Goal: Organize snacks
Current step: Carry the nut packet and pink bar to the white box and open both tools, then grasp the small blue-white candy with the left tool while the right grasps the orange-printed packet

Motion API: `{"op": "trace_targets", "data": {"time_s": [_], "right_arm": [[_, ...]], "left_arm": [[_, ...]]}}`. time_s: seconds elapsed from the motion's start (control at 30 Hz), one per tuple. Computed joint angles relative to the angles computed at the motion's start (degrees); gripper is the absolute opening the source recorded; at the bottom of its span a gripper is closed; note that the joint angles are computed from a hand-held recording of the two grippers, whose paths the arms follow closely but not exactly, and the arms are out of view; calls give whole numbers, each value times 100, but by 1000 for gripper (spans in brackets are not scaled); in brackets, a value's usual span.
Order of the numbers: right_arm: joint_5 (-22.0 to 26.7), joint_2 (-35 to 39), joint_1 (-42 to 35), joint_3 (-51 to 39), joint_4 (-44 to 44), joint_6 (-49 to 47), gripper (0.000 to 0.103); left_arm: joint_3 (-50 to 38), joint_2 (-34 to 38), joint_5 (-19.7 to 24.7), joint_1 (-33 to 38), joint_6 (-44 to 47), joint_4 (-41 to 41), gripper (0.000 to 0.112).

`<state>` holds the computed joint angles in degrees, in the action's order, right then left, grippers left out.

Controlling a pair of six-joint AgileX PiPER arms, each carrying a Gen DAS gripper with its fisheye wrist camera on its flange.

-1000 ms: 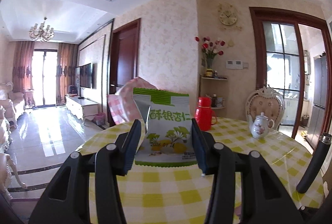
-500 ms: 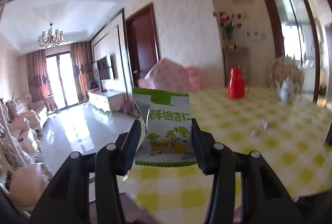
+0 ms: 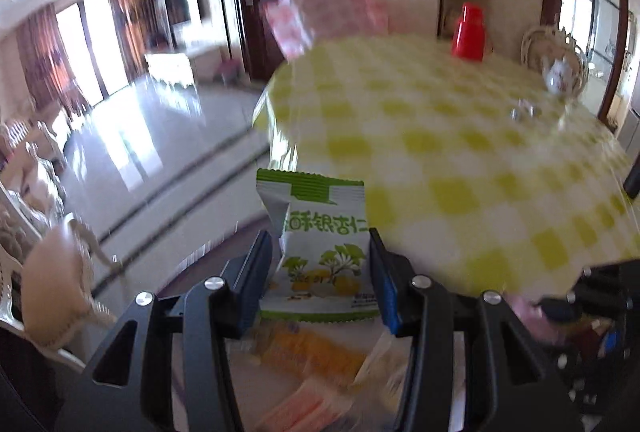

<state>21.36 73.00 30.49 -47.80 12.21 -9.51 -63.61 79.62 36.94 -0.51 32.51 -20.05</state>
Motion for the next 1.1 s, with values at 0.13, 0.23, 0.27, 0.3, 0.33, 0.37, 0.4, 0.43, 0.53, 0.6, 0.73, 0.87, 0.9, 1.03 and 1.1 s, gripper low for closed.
{"op": "trace_targets", "data": {"time_s": [0.13, 0.23, 0.27, 0.3, 0.33, 0.37, 0.4, 0.43, 0.53, 0.6, 0.73, 0.87, 0.9, 1.03, 1.1], "right_arm": [[14, 503, 98, -129, 553, -473, 23], [-16, 774, -36, -212, 1400, -1234, 27], [8, 766, -64, -209, 1479, -1266, 30], [7, 765, -155, -212, 1514, -1263, 41], [-77, 688, -267, -150, 1519, -1212, 55], [-157, 610, -351, -103, 1468, -1122, 59], [-229, 469, -500, -41, 1346, -979, 64], [-203, 346, -677, -21, 1343, -981, 64], [41, -45, -1420, 87, 2037, -1699, 66], [188, -299, -1893, 130, 2239, -1954, 71], [506, -696, -3017, 367, 2896, -2981, 81], [770, -701, -4204, 419, 3107, -3609, 83], [840, -638, -4623, 420, 3228, -3835, 84], [1087, -51, -6122, 173, 3824, -4780, 86], [1133, 305, -6621, -59, 3935, -4987, 86]], "left_arm": [[122, 279, 142, 279, 195, 150, 48], [57, 550, 23, 160, -404, 769, 49], [10, 625, 3, 14, -789, 1139, 59], [35, 636, -143, -162, -1362, 1670, 79], [119, 606, -357, -309, -1909, 2166, 88], [184, 567, -488, -443, -2369, 2586, 95], [189, 548, -584, -619, -2940, 3159, 96], [162, 543, -584, -807, -3469, 3681, 96], [-10, 527, -614, -1258, -4128, 4329, 100], [-174, 522, -628, -1550, -4257, 4365, 101], [-713, 653, -719, -1991, -3627, 3168, 101], [-1793, 1404, -400, -2480, -2920, 1715, 101], [-2201, 1741, -315, -2726, -2979, 1609, 101], [-3811, 3014, 148, -3485, -3279, 1554, 101], [-4956, 3870, 439, -3820, -3432, 1645, 101]]}}
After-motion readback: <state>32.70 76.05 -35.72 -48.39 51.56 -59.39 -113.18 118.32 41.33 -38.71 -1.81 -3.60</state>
